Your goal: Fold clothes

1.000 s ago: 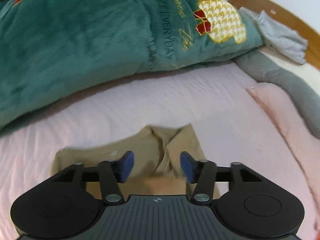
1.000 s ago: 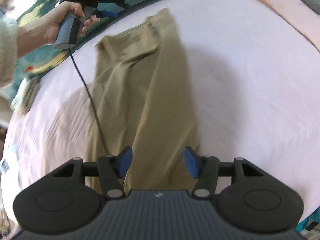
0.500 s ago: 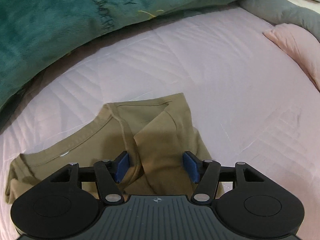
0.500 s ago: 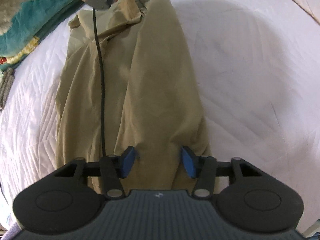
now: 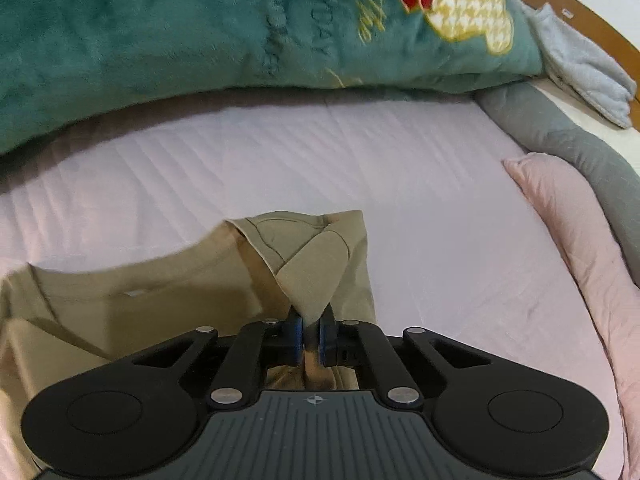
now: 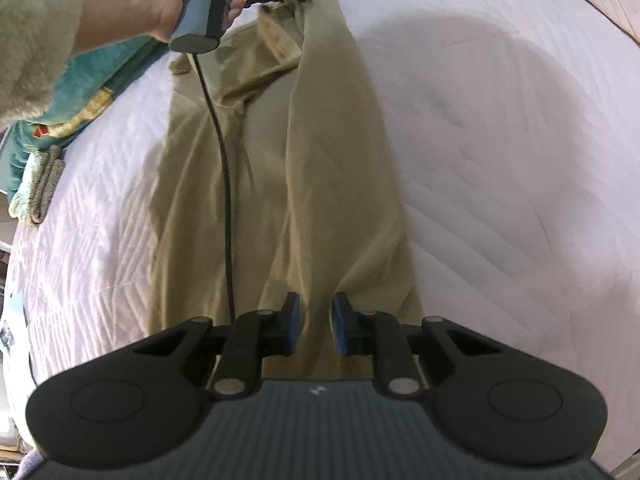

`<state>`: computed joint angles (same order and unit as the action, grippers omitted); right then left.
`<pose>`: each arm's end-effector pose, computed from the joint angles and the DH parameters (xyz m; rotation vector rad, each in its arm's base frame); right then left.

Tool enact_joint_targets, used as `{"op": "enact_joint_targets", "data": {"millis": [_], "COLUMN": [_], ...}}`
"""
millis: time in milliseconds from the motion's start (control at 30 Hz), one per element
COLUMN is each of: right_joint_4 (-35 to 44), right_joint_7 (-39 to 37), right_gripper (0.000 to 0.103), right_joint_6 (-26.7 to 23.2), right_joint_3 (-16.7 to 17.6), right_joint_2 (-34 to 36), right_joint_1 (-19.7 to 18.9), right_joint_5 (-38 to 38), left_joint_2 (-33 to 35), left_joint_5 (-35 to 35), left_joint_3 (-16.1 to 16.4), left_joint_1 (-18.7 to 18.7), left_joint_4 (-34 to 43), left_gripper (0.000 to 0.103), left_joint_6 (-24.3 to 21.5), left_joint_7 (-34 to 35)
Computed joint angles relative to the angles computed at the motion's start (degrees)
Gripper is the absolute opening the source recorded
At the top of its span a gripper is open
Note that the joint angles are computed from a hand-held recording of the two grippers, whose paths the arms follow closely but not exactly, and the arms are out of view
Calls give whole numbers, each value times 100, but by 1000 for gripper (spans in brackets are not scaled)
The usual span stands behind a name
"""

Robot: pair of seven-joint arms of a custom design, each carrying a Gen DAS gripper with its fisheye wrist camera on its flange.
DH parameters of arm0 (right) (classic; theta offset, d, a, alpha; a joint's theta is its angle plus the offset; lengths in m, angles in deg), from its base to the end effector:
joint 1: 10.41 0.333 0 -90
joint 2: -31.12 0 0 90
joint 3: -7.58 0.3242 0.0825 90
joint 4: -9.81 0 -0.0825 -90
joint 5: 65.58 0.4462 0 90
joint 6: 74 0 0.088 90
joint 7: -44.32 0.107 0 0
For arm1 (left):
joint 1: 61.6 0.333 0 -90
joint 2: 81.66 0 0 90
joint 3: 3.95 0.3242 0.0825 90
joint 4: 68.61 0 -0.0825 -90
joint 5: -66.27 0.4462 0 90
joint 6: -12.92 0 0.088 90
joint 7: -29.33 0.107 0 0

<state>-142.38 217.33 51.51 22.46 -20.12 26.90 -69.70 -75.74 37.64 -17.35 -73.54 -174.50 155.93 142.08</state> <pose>0.2338 0.3024 0.5261 -1.2889 2.3314 -0.1502 0.6273 -0.2883 0.5130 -1.4683 2.5097 -1.0223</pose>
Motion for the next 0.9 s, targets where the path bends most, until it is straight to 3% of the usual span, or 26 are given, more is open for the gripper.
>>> {"op": "enact_joint_targets", "data": {"millis": [200,367,433,500,567,633,667,800,900], "right_joint_4": [317,393,555,766,922,1101,1173,891,674], "right_joint_7": [-142,-280,-302,-201,-110,-251,-332,-534,-469], "right_gripper": [15,15,15,21,44,48,48,48,28], "right_joint_6": [78,232,-90,-563,-880,-1137,-1229,-700,-612], "right_joint_3": [96,58,133,299,391,394,381,120,64], "right_joint_2": [314,503,606,712,871,1147,1275,1346,1087], "right_joint_1": [-89,-5,-31,-130,-193,-176,-159,-18,-25], "right_joint_5": [-202,-133,-187,-354,-493,-608,-647,-409,-322], "left_joint_2": [-102,-28,-3,6,11,17,21,55,77], "left_joint_5": [51,193,277,294,323,356,359,538,846], "left_joint_3": [69,145,170,165,152,138,130,104,97], "left_joint_1": [113,184,220,245,241,218,205,133,60], "left_joint_4": [138,362,421,401,370,351,345,350,353], "left_gripper": [9,12,16,18,18,18,18,18,19], "left_joint_6": [-249,-426,-578,-588,-553,-487,-452,-325,-203], "left_joint_7": [676,511,448,551,580,494,440,263,118]}}
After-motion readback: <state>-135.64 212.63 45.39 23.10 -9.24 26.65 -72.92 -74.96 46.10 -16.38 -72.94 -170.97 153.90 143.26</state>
